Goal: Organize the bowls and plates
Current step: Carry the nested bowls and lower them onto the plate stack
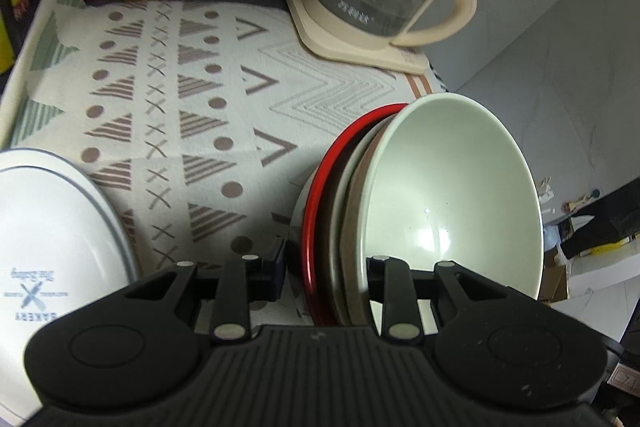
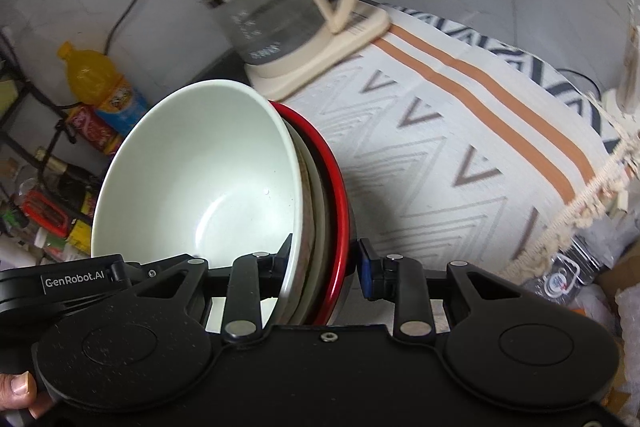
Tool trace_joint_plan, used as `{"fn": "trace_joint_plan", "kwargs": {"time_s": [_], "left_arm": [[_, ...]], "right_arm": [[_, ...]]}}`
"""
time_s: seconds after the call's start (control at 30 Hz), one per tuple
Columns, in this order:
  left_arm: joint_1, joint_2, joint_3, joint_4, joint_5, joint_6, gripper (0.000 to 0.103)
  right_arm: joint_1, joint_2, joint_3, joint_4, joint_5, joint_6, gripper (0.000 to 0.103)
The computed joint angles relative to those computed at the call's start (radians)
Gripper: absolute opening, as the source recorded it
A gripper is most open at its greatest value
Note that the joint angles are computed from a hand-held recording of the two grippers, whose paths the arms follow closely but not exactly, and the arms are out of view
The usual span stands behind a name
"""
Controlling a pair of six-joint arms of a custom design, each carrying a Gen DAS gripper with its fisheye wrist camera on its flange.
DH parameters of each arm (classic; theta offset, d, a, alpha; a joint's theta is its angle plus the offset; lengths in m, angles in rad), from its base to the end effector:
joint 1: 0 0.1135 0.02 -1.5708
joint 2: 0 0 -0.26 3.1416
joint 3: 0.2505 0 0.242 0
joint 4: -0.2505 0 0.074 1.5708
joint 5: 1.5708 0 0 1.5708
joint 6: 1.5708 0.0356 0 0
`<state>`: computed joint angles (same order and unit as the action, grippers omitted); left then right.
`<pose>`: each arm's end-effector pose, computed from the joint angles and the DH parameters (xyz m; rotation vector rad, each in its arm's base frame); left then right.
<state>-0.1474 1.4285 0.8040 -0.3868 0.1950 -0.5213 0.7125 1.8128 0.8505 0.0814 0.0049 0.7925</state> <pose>0.2623 -0.0459 0.1901 -0.4167 2.6011 -0.4915 0.2538 0.2191 0.1233 0.1048 2.5622 0.6252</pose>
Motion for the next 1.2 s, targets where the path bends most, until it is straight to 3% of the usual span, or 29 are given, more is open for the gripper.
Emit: {"fn": "trace_joint_plan", "kwargs": {"time_s": [0.43, 1.2], "left_arm": [[0.112, -0.212, -0.058, -0.096, -0.045, -0.001, 0.028], [0.427, -0.517, -0.134, -0.306, -0.007, 0.071, 0.028]], "right_arm": [[0.08, 0.026, 0.095, -0.004, -0.03, -0.035, 0.029], [0.214, 0.129, 0.289, -0.05, -0.092, -0.091, 0.029]]}}
